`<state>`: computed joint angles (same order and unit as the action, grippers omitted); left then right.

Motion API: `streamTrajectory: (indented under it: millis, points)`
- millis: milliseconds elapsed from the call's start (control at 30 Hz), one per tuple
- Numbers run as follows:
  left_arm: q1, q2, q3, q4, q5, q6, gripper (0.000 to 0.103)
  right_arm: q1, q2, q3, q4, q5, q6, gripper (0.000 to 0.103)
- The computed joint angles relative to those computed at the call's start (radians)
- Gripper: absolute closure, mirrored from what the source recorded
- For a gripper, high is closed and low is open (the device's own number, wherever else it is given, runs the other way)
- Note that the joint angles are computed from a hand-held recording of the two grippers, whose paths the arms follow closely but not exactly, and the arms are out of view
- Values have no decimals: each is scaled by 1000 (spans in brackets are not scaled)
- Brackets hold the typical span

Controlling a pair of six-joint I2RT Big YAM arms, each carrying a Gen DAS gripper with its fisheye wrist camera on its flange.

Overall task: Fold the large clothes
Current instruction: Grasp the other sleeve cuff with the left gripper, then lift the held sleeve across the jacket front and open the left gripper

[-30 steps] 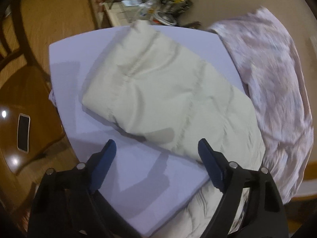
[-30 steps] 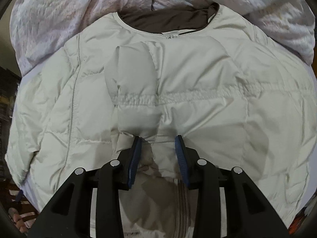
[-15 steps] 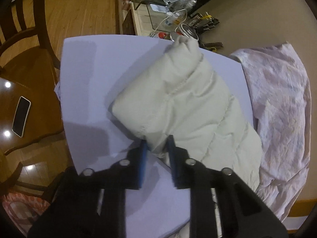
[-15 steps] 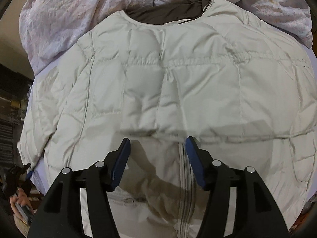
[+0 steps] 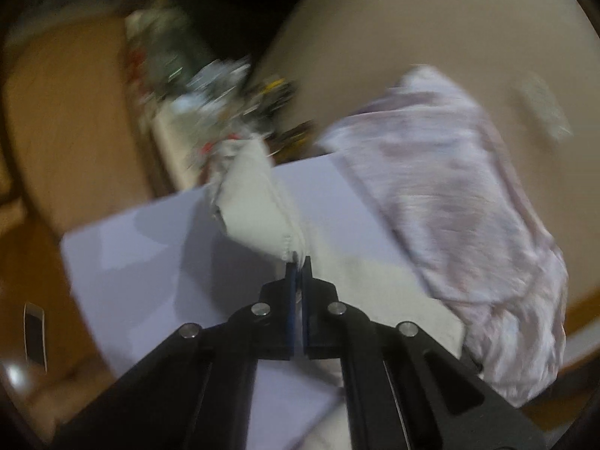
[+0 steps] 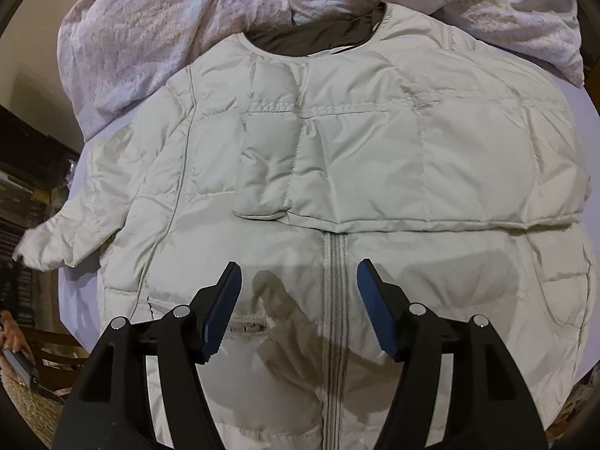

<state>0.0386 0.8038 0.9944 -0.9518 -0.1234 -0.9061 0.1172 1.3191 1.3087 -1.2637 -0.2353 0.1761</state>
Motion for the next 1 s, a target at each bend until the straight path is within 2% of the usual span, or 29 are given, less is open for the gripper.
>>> streamTrajectory:
  millis: [267, 467, 700, 900, 1000]
  points:
    - [-293, 136, 225, 160, -53, 183, 102, -82, -61, -20, -8, -30, -4, 36]
    - [-474, 293, 381, 230, 1, 262, 102, -174, -101, -40, -24, -35, 0, 35]
    - [-623, 496, 544, 199, 76, 309, 102, -303, -144, -72, -51, -35, -1, 35]
    - [-690, 617, 569, 174, 140, 330, 102, -388, -176, -105, -67, -33, -13, 35]
    - [-734, 712, 612, 112, 135, 361, 101, -416, -188, -117, -77, -29, -26, 35]
